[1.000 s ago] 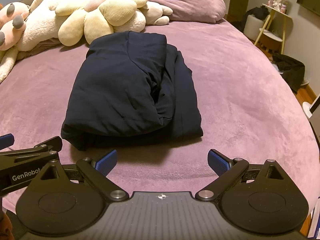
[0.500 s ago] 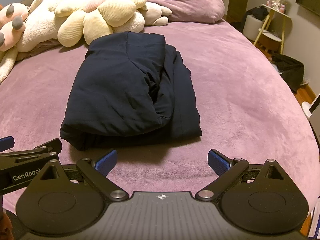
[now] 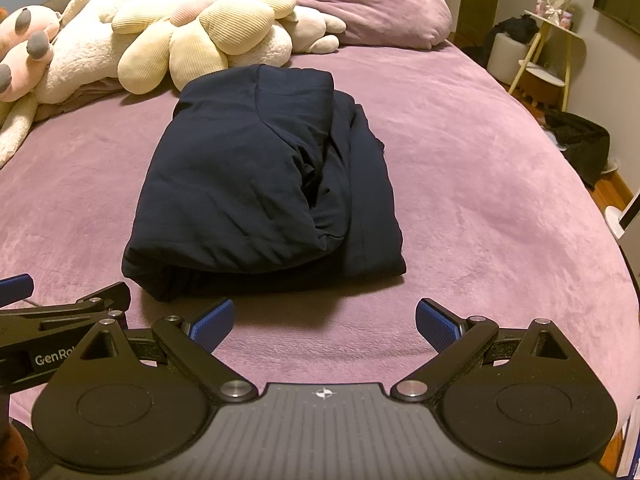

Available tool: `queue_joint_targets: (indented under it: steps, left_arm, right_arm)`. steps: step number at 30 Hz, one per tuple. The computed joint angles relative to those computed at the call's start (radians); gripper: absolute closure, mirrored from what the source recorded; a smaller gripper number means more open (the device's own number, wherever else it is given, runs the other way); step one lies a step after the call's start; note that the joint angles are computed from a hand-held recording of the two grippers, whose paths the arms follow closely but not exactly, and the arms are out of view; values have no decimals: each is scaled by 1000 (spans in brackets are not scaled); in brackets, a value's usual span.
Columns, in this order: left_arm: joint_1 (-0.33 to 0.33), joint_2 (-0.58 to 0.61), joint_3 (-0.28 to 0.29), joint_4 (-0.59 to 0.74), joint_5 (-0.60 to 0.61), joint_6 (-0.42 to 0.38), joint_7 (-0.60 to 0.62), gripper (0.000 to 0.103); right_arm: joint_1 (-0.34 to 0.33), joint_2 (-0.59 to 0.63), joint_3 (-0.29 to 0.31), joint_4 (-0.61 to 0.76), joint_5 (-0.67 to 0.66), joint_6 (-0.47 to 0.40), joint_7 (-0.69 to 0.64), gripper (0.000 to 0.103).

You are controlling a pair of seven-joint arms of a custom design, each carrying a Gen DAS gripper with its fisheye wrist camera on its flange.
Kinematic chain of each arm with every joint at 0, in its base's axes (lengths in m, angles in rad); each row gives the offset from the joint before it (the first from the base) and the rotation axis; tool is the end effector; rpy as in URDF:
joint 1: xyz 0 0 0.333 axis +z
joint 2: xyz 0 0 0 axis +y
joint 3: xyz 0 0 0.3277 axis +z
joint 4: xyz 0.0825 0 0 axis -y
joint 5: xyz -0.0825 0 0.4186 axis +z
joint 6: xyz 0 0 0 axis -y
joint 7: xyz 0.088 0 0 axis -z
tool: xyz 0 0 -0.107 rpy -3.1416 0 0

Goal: Fold large clothes

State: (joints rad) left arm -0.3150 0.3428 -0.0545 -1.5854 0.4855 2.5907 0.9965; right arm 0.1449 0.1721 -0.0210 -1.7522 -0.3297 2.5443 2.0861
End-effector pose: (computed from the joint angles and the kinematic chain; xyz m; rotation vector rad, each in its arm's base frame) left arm 0.6919 -0.2714 0.5129 -1.6730 1.8775 -0.6660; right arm 0.6863 0.0905 0.5376 -1.6874 2.0130 -0.7009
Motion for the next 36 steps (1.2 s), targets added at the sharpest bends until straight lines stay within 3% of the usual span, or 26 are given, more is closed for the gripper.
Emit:
queue_joint_targets:
  steps: [27, 30, 36]
  left_arm:
    - [18, 4, -12, -8, -73, 30, 48, 0]
    - [11, -4, -1, -26, -58, 60, 39, 0]
    - [0, 0, 6, -13, -36, 43, 38, 0]
  right_arm:
    - [1, -1, -1, -3, -11, 0, 16, 5]
    - [1, -2, -1, -4, -12, 1, 17, 5]
    - [3, -2, -3, -3, -23, -2, 30, 5]
